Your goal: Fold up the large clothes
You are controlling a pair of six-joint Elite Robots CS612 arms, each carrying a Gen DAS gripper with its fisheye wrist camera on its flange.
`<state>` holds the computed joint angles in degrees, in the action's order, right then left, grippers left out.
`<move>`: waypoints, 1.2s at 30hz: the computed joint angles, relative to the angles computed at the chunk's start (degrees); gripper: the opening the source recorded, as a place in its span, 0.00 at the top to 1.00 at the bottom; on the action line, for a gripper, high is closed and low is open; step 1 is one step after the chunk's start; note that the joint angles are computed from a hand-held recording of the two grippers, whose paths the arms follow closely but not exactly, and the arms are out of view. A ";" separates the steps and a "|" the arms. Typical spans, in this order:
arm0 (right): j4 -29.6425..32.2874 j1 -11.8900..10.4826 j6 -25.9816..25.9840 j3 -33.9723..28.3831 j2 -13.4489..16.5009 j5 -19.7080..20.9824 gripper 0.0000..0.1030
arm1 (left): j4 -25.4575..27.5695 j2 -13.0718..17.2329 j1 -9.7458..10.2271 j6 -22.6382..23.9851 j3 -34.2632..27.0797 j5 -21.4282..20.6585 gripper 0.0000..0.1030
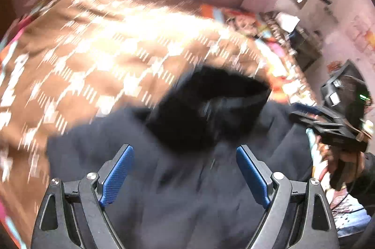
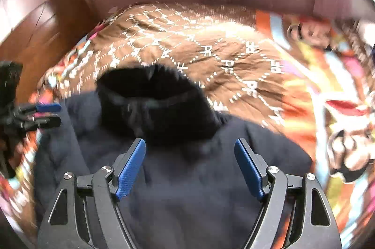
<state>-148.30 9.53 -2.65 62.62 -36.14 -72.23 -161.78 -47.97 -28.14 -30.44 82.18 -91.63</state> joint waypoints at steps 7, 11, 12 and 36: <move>24.92 0.78 -4.20 -26.38 12.19 2.61 0.44 | 11.53 8.53 1.51 1.89 -16.47 -2.63 0.37; 30.02 1.79 -5.50 -33.03 15.86 -0.10 0.59 | 16.94 11.46 1.96 0.31 -21.94 -3.78 0.55; 30.90 2.07 -5.99 -33.95 16.37 -0.99 0.65 | 17.51 11.80 2.10 0.04 -22.44 -4.38 0.73; 18.17 0.30 -15.56 -0.38 0.93 4.23 0.95 | 24.09 5.86 0.90 14.50 -11.26 -16.05 0.98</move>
